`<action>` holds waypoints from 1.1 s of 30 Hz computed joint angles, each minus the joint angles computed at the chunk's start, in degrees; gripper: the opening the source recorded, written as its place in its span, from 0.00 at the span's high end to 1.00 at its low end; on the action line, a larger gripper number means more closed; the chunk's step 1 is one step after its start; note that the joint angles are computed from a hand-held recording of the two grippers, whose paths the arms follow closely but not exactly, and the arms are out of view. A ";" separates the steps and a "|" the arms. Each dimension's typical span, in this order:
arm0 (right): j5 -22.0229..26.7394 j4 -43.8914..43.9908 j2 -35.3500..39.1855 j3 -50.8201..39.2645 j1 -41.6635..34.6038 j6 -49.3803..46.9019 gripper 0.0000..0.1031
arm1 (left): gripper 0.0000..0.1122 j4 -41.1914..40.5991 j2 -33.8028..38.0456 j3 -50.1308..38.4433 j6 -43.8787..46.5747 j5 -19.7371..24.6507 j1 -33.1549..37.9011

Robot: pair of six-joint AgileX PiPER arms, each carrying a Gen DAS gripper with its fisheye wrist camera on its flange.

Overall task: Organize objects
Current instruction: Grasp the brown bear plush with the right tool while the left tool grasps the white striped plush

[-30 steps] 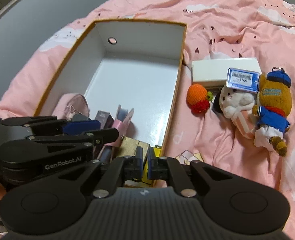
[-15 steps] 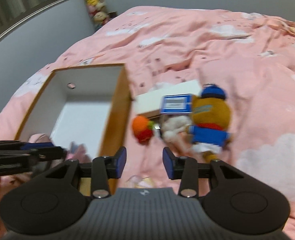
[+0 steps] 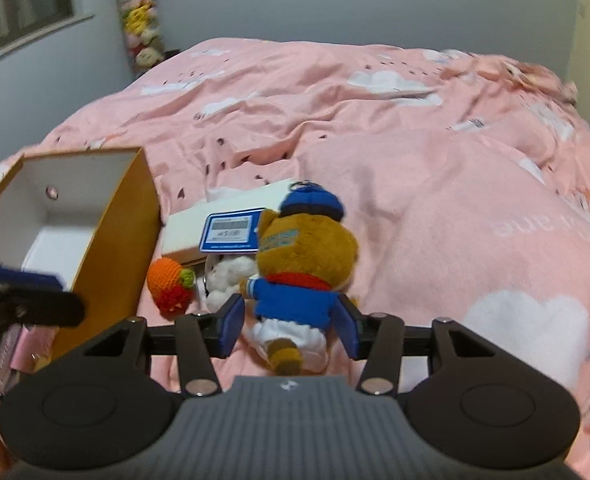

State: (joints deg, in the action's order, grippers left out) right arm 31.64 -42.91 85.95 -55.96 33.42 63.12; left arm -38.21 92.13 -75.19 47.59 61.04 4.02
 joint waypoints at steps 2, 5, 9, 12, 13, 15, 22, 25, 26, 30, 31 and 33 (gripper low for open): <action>-0.21 -1.61 1.96 -1.05 0.86 -1.77 0.50 | 0.64 0.58 0.41 -0.21 -1.50 -1.05 -1.46; 4.04 -8.54 6.68 -3.72 3.31 1.98 0.49 | 0.64 1.67 1.11 -0.73 -3.35 -2.09 -3.35; 5.75 -12.90 10.19 -4.87 2.86 4.51 0.47 | 0.64 3.57 2.46 -1.94 -6.09 -2.94 -5.70; 2.27 -10.69 9.37 -3.60 -0.42 3.65 0.47 | 0.64 4.29 4.19 -3.46 -8.43 -2.65 -7.37; 1.03 -9.88 8.58 -2.88 -1.61 3.80 0.49 | 0.64 4.55 4.84 -4.01 -9.43 -2.46 -7.93; -2.70 -6.88 5.96 -0.67 -4.54 3.61 0.50 | 0.64 5.16 6.51 -5.29 -11.97 -2.39 -9.26; -13.10 11.84 -0.44 5.98 -15.34 -5.88 0.60 | 0.54 8.87 12.45 -9.53 -24.87 -3.63 -13.18; -14.02 13.97 0.20 6.00 -16.09 -7.57 0.60 | 0.54 12.21 14.89 -10.90 -31.41 -5.68 -15.62; -14.31 14.04 0.32 6.02 -16.22 -7.53 0.60 | 0.54 13.48 15.73 -11.23 -33.56 -6.53 -16.39; -17.14 22.13 -0.01 7.28 -18.51 -14.92 0.60 | 0.42 14.24 18.64 -12.23 -38.72 -8.39 -17.33; -17.56 24.07 0.10 7.32 -18.91 -16.87 0.60 | 0.40 14.38 18.87 -11.99 -39.62 -9.56 -17.56; -18.02 25.89 0.39 7.34 -19.22 -18.78 0.60 | 0.39 14.11 19.42 -11.82 -40.44 -11.13 -17.95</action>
State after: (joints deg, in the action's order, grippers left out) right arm 13.62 -17.02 86.34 -48.62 14.20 44.34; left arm -24.10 111.55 -87.01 7.16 49.91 -13.93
